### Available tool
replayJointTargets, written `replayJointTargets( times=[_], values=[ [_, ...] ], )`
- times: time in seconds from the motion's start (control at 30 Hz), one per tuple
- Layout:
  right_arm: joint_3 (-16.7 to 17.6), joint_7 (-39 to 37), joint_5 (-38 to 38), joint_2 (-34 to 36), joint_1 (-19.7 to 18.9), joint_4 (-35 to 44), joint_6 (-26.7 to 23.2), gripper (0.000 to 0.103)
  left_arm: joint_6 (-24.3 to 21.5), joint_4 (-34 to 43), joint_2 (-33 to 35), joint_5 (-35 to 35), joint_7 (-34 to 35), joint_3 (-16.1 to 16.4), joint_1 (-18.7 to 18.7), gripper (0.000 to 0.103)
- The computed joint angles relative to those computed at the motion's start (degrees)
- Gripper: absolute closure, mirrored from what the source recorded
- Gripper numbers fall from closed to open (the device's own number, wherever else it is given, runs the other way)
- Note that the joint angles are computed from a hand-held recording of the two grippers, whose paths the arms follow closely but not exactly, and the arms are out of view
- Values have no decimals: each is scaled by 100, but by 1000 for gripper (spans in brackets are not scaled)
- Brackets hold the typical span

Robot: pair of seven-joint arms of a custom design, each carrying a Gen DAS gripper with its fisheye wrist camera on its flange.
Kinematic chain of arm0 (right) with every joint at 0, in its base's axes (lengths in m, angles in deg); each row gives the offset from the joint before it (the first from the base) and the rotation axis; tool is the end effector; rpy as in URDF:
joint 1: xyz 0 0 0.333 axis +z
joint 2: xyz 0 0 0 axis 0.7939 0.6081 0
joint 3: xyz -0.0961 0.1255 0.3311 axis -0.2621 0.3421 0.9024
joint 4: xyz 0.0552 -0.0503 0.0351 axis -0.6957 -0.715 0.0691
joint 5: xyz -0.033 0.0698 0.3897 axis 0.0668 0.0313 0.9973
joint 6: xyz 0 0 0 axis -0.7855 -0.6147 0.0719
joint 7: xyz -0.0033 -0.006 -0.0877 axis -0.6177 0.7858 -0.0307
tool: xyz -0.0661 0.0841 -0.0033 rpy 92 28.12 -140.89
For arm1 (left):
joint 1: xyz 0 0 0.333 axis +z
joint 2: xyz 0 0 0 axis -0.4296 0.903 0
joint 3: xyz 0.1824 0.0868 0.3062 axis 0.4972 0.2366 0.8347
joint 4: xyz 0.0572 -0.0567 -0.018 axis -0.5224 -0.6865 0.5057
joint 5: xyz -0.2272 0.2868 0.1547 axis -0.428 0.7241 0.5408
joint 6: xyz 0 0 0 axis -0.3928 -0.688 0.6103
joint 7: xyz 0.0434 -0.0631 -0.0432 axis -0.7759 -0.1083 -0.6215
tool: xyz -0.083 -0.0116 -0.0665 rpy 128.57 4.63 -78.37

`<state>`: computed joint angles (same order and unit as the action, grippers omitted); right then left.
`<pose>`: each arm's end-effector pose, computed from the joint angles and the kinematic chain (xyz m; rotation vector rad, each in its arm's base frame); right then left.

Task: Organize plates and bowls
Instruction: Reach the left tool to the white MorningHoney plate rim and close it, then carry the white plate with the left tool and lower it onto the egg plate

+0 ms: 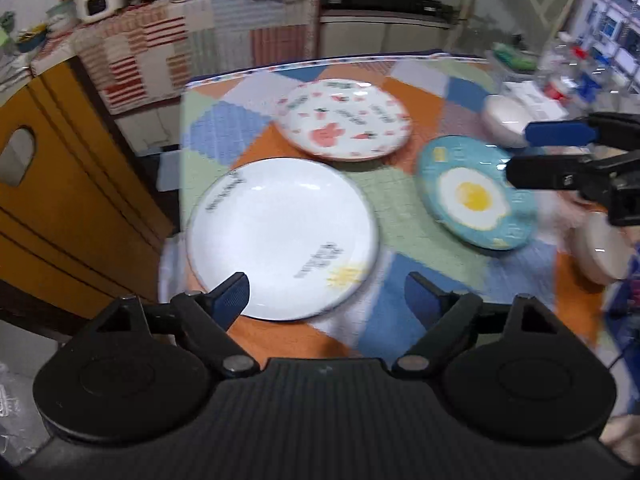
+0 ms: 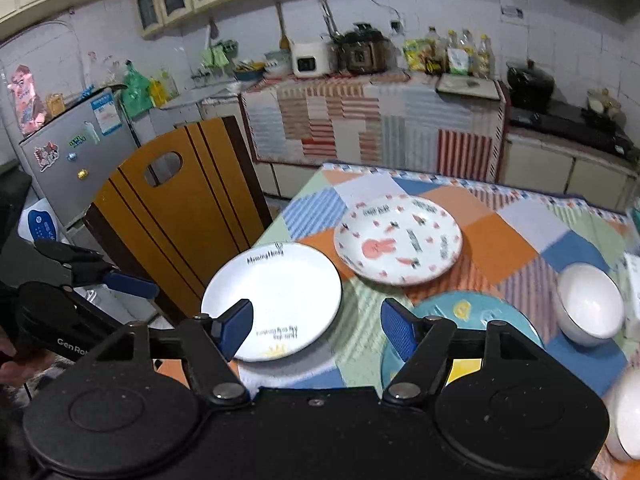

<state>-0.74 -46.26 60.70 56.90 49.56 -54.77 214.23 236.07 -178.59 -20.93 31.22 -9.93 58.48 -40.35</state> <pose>0.7641 0.0733 0.4631 -2.1360 0.6983 -0.1111 0.5906 -0.2632 0.4546 -2.0616 1.6415 -0.5864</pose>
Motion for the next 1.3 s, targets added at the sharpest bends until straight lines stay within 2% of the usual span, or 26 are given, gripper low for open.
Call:
replayJointTargets(
  times=[0.07,0.2,0.3,0.43,0.67,0.87,1.0,1.07,1.1,1.2,1.3],
  values=[
    [86,-183,154,126,1,27,107,28,50,-37,66,192,-146,87,4,18],
    [155,-21,117,512,91,340,51,28,89,-16,247,219,-417,207,73,18],
    [161,296,-118,792,196,609,-104,28,492,-145,350,353,-860,356,152,20],
    [187,610,-364,1048,316,765,-78,28,831,-295,519,121,-1108,435,318,22],
    [225,1002,-725,1396,496,877,215,28,1127,-356,794,-103,-1312,611,374,37],
    [269,1456,-995,1765,574,1244,226,34,989,-82,1115,-563,-868,512,459,50],
    [308,1814,-1140,2047,586,1621,79,43,887,-7,1162,-623,-861,643,359,60],
    [340,1961,-1191,2185,573,1823,-61,53,840,18,1173,-673,-878,654,351,63],
    [346,2016,-1224,2233,574,1893,-111,63,815,24,1173,-689,-873,654,352,64],
    [310,2124,-1348,2289,624,1931,-75,79,801,24,1170,-712,-880,658,345,64],
    [392,2186,-1265,2290,562,1862,-1,80,760,49,1180,-660,-1047,718,276,64]
  ],
)
